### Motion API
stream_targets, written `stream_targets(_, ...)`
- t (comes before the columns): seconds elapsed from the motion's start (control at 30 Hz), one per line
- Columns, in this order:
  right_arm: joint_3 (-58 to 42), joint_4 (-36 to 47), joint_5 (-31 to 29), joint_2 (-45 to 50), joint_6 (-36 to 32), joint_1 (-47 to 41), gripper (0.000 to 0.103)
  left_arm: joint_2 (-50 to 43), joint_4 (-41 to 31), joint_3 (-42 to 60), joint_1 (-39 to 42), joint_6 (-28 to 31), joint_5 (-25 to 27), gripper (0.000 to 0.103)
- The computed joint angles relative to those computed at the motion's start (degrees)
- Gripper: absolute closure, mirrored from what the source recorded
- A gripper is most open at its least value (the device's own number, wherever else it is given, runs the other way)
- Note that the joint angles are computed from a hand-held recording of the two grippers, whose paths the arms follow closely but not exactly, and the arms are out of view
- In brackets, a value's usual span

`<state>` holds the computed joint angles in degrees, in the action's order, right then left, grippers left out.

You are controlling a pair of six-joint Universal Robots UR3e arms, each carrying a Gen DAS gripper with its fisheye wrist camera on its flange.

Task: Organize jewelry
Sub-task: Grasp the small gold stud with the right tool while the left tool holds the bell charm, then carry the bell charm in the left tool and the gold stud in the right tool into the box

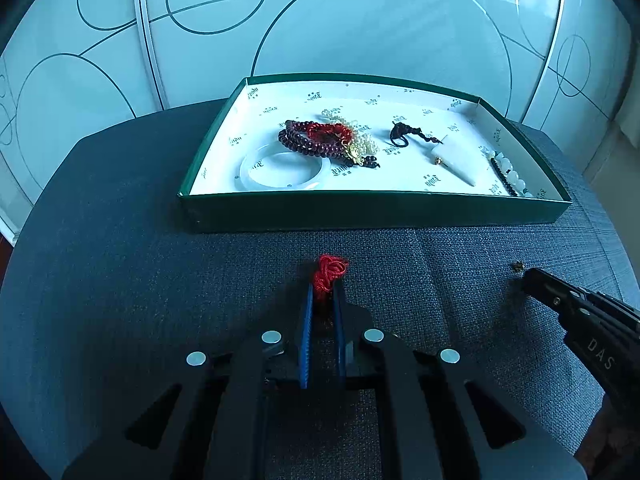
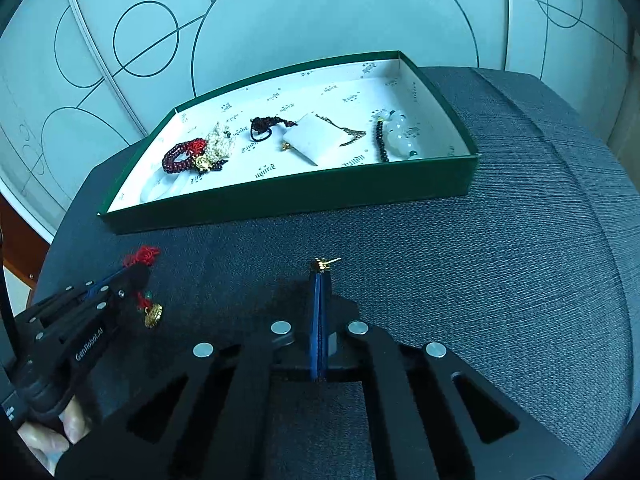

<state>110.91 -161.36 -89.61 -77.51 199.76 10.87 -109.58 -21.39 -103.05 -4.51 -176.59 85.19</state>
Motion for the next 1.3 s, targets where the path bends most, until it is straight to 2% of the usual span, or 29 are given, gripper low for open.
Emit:
stream_targets(0.37,-5.43,0.91,-2.98,4.37,2.46,2.05,0.101,-0.05,0.68,-0.57,0.83,0.49,-1.44,0.094)
stream_targets(0.6,-4.55,-0.02,-4.29,4.04,3.02,2.46,0.100,-0.17,1.36,-0.73,2.28,0.50,-1.88,0.094)
stream_targets(0.63,-3.99,-0.25,-4.61,3.67,3.18,2.51,0.098,-0.41,1.77,-0.72,2.59,0.45,-2.02,0.094)
stream_targets(0.7,-2.97,-0.87,-4.87,3.01,3.59,2.66,0.078,-0.64,2.07,-0.68,2.97,0.67,-2.27,0.094)
stream_targets(0.73,-2.72,-1.00,-5.34,2.77,3.76,2.93,0.076,-0.75,2.19,-0.62,3.11,0.72,-2.32,0.094)
stream_targets(1.3,0.49,-1.71,-8.60,-0.79,5.63,3.58,0.076,-1.51,2.98,-0.15,4.56,1.52,-4.57,0.094)
